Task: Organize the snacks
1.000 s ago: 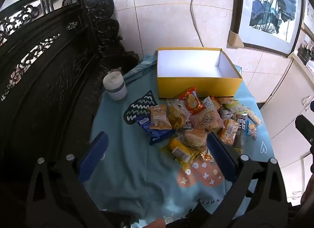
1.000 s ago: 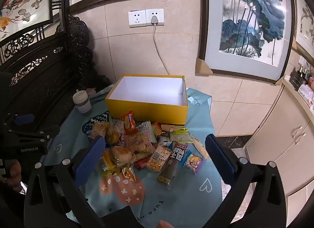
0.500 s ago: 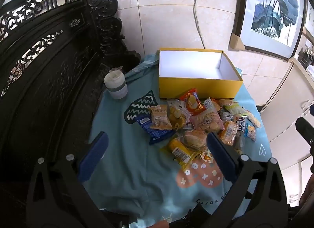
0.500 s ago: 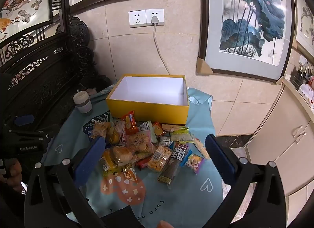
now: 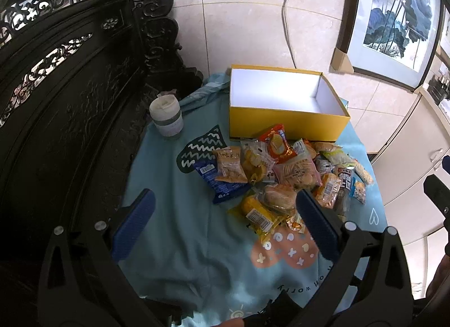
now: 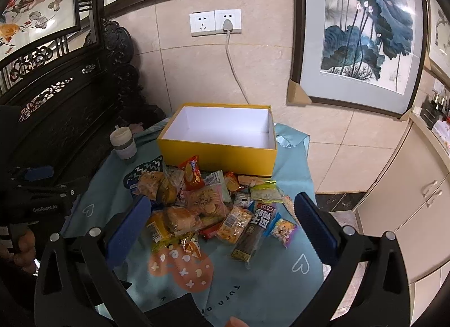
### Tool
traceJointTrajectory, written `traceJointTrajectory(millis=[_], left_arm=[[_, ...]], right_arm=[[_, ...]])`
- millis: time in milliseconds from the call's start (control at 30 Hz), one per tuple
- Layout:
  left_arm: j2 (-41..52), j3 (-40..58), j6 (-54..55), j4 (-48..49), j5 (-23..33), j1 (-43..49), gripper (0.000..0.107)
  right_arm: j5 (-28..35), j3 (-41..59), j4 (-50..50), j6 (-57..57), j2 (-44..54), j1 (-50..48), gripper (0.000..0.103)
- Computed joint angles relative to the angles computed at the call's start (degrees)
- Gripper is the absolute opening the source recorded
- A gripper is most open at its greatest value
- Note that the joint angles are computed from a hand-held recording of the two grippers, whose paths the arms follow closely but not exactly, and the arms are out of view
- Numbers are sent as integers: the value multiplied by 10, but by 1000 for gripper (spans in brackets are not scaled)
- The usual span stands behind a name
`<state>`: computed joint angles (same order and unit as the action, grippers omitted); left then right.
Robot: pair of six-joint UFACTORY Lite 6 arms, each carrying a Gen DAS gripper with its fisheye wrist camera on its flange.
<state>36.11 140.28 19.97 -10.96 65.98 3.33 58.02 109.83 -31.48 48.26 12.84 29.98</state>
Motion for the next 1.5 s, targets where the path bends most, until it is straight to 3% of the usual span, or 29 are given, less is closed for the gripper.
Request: traceJointTrajectory(millis=[467,833,1033,1500], left_arm=[[5,9,-2,0,5,2,101],[79,129,-7,0,60,9,101],[30,39,-4,2,20,6,101],[19,13,-6,6,9,2,101]], right_arm=[[4,12,6,-9,9,2,102],[1,12,27,-27,11,-3,102],[4,10,25,-24,11,-5,102],[-2,2,30,-25,7,-12,102]])
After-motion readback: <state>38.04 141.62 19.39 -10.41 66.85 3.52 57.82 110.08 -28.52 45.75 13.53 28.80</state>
